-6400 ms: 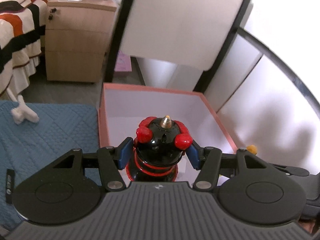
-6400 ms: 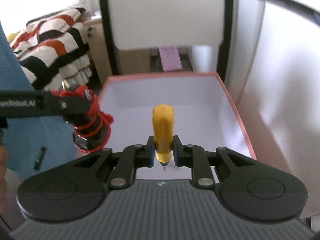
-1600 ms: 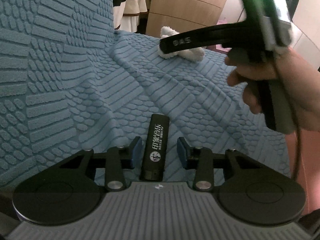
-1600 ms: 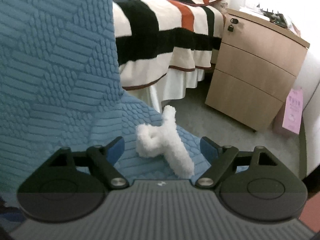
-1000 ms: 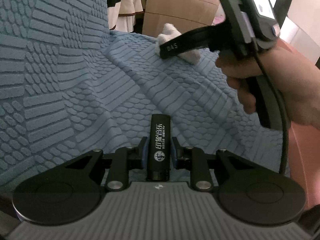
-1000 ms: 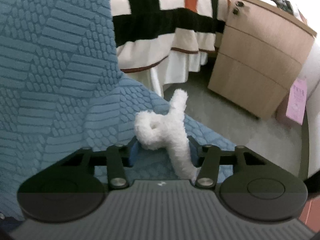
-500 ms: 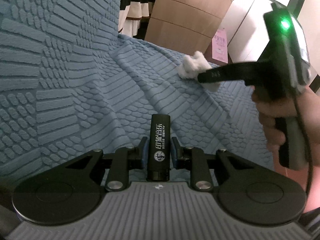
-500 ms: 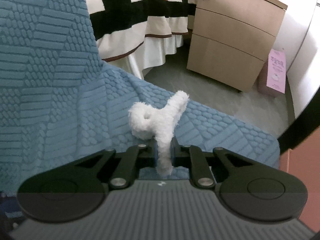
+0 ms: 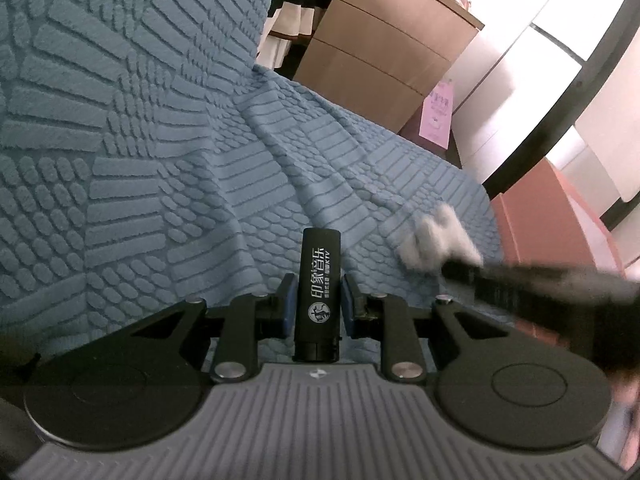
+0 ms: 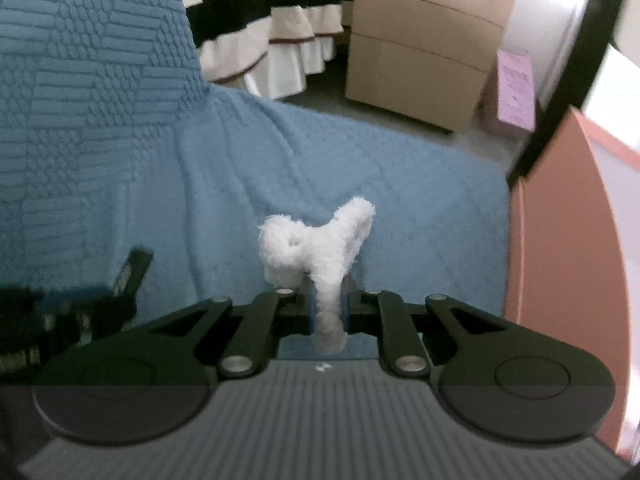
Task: Organize rigid objects
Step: 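Lower the left gripper onto the black USB stick while right approaches white toy, then close the left gripper on the USB stick while right grips the white toy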
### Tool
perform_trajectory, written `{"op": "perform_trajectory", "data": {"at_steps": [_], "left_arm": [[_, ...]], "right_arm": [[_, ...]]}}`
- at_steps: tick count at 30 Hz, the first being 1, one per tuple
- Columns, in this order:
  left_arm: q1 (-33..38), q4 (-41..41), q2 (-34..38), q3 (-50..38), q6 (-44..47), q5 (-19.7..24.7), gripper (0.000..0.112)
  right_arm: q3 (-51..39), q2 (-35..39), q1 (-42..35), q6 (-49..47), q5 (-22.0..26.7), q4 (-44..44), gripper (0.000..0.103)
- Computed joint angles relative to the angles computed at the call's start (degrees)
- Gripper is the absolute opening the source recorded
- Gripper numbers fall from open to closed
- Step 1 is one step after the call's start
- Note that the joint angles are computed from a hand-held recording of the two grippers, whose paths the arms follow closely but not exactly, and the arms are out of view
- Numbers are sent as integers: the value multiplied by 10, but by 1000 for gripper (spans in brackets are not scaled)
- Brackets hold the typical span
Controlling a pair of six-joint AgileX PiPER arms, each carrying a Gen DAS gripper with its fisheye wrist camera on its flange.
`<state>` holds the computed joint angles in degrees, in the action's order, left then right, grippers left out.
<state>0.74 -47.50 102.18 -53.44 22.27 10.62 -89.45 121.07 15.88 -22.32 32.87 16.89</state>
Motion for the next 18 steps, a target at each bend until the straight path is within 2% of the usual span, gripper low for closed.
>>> {"op": "perform_trajectory", "data": {"at_steps": [5,12,15,18], "left_arm": [[3,-59,-7,7,53,7,27],[-5,-88,-14,16,79,18,27],[-13,-66,-9,13,60,15,27],[-16,-52,-7,12,50,13,27]], "right_arm": [[104,-60,6,41,-44,-40,15],[214,-136,7,74,-71,-48,16],[225,-139,6,72,-64,-27,21],[224,-132,9,44,-68,3,37]]}}
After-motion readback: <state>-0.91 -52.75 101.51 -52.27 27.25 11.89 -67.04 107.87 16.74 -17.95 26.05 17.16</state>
